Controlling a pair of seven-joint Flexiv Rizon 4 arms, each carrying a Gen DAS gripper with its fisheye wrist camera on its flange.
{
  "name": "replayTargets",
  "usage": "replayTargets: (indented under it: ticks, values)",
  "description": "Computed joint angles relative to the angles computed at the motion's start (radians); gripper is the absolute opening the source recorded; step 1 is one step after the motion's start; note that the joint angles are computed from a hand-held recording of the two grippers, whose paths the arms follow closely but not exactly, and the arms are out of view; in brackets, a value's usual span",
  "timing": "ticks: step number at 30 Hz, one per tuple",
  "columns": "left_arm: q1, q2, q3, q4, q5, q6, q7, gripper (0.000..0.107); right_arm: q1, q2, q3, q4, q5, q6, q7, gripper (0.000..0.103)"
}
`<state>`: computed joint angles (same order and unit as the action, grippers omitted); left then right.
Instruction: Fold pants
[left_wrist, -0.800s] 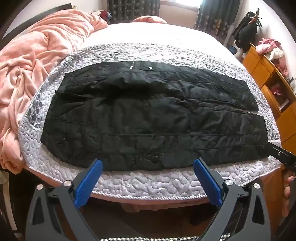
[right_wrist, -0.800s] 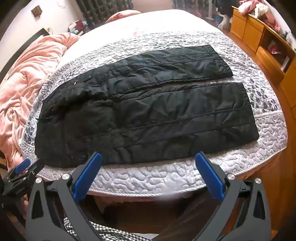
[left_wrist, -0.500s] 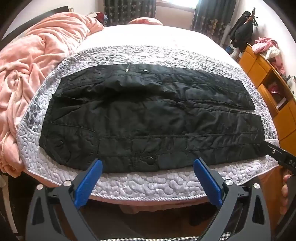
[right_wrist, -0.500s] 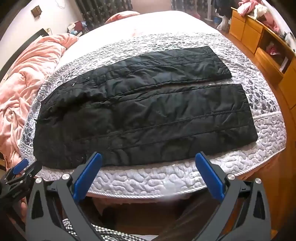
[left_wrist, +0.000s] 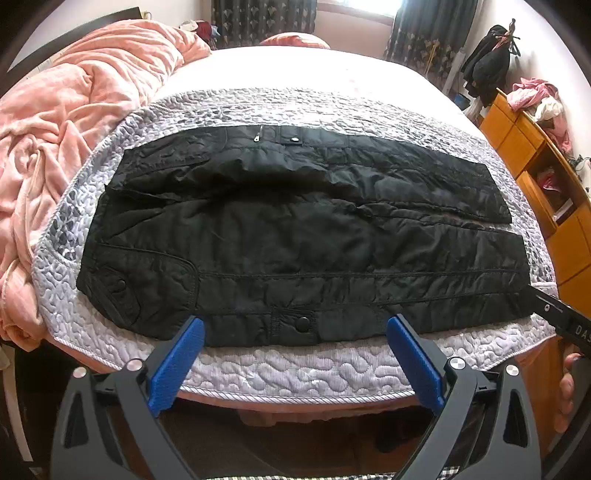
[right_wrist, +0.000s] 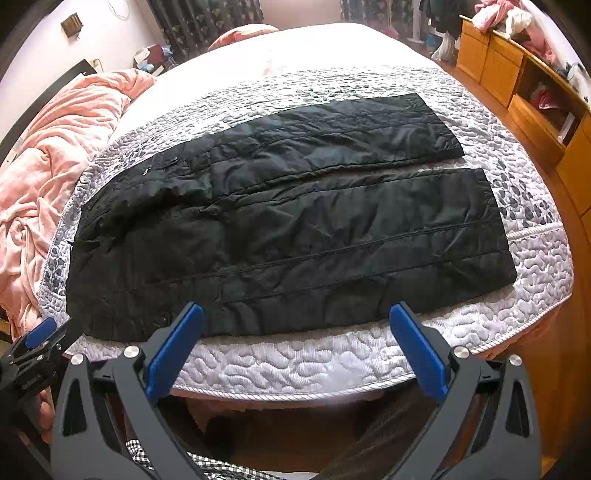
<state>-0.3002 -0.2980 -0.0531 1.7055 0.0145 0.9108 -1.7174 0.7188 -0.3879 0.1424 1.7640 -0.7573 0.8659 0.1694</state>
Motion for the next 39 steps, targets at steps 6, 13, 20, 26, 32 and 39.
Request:
replayTargets:
  ticks: [6,13,20,26,32,39]
  values:
    - [0.002,-0.002,-0.001,0.0,-0.001,0.002,0.004,0.099,-0.005,0.004,-0.005,0.015,-0.014,0.027,0.019,0.101]
    - [0.002,-0.006,-0.001,-0.004,-0.003,-0.005,0.006,0.099,-0.007,0.005,-0.009,0.021,-0.035,0.031,0.031,0.101]
    - [0.002,-0.008,0.001,-0.008,-0.002,-0.009,0.003,0.099,-0.007,0.006,-0.011,0.028,-0.056,0.037,0.047,0.101]
    - [0.003,-0.009,0.0,-0.007,-0.003,-0.008,0.004,0.099,-0.007,0.008,-0.011,0.03,-0.065,0.03,0.052,0.101]
    - [0.003,-0.01,0.001,-0.006,-0.005,-0.007,0.005,0.099,-0.007,0.008,-0.012,0.032,-0.082,0.031,0.055,0.101]
    - [-0.001,-0.012,0.003,-0.009,0.005,-0.007,-0.003,0.099,-0.001,0.006,-0.016,0.028,-0.106,0.011,0.052,0.1]
